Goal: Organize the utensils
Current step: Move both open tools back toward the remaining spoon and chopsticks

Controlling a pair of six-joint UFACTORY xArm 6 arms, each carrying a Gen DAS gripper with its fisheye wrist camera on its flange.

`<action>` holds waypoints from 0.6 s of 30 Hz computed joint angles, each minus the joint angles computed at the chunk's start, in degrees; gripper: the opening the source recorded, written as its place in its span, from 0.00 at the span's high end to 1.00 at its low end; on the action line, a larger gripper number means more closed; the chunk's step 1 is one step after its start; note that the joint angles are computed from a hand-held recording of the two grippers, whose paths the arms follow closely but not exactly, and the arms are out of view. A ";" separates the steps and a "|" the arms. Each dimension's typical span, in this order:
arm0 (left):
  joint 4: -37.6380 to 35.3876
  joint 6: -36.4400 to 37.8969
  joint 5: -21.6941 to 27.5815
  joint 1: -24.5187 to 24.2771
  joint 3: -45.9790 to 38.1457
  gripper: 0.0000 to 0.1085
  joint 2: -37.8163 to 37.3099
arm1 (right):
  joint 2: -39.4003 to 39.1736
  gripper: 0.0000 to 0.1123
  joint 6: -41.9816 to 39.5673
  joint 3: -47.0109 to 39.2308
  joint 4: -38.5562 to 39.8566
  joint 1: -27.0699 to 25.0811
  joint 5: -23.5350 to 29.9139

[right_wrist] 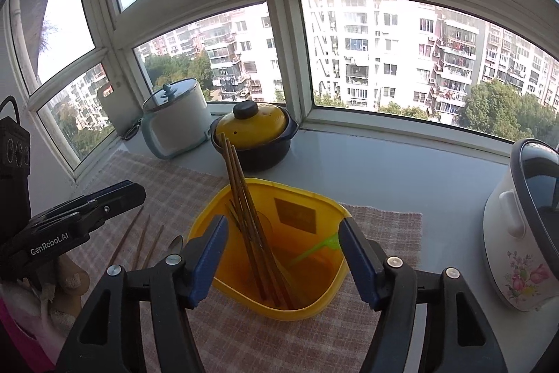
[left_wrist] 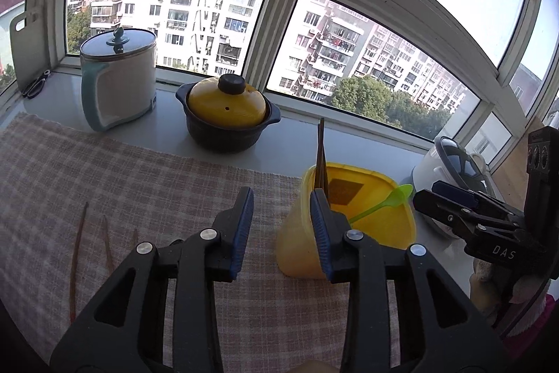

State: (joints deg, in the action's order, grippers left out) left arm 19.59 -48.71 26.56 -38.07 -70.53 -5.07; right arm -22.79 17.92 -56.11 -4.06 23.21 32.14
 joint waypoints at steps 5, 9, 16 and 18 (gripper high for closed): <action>3.37 -2.80 0.69 2.40 8.21 0.41 -6.82 | -2.10 0.24 2.81 1.64 -2.45 1.59 -0.68; 2.21 -2.21 1.75 4.72 14.00 0.41 -11.69 | -3.22 0.15 7.32 2.87 -7.08 3.39 -1.50; -2.97 5.74 6.26 8.79 20.51 0.41 -17.30 | -2.65 0.08 16.77 2.11 -17.38 8.17 -0.61; -5.66 9.23 7.30 10.30 22.14 0.41 -18.83 | -2.20 0.08 19.60 1.82 -19.45 9.80 -0.29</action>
State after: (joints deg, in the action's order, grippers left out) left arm 13.92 -39.48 33.85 -27.77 -48.39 -23.90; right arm -24.99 37.52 -54.29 -23.51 33.01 31.85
